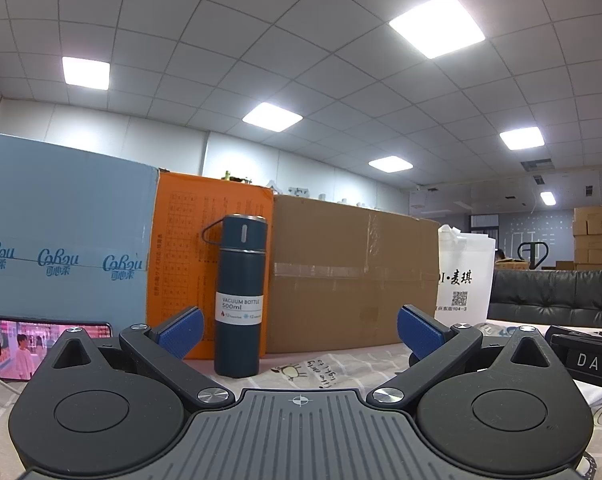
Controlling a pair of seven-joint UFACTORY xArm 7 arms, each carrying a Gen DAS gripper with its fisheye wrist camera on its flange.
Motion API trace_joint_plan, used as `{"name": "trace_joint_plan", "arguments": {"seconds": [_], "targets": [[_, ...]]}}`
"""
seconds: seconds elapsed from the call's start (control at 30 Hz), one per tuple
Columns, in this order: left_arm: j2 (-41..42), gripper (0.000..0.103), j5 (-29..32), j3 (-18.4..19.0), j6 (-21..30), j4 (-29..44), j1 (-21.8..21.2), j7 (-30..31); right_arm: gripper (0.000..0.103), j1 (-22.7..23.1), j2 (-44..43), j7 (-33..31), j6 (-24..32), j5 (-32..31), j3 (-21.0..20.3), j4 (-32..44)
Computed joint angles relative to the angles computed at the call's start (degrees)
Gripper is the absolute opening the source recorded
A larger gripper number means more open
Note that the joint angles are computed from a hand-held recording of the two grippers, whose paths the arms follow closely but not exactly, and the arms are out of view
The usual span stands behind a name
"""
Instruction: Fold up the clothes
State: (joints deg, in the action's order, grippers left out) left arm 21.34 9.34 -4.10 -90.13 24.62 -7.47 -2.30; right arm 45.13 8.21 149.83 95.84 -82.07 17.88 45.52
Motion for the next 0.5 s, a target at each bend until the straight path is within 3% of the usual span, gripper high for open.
{"name": "trace_joint_plan", "arguments": {"seconds": [0.5], "targets": [[-0.1,0.103,0.06,-0.05,0.32,-0.01,0.01,-0.13,0.103,-0.28,-0.26,0.25,-0.42,-0.07,-0.07,-0.23]]}}
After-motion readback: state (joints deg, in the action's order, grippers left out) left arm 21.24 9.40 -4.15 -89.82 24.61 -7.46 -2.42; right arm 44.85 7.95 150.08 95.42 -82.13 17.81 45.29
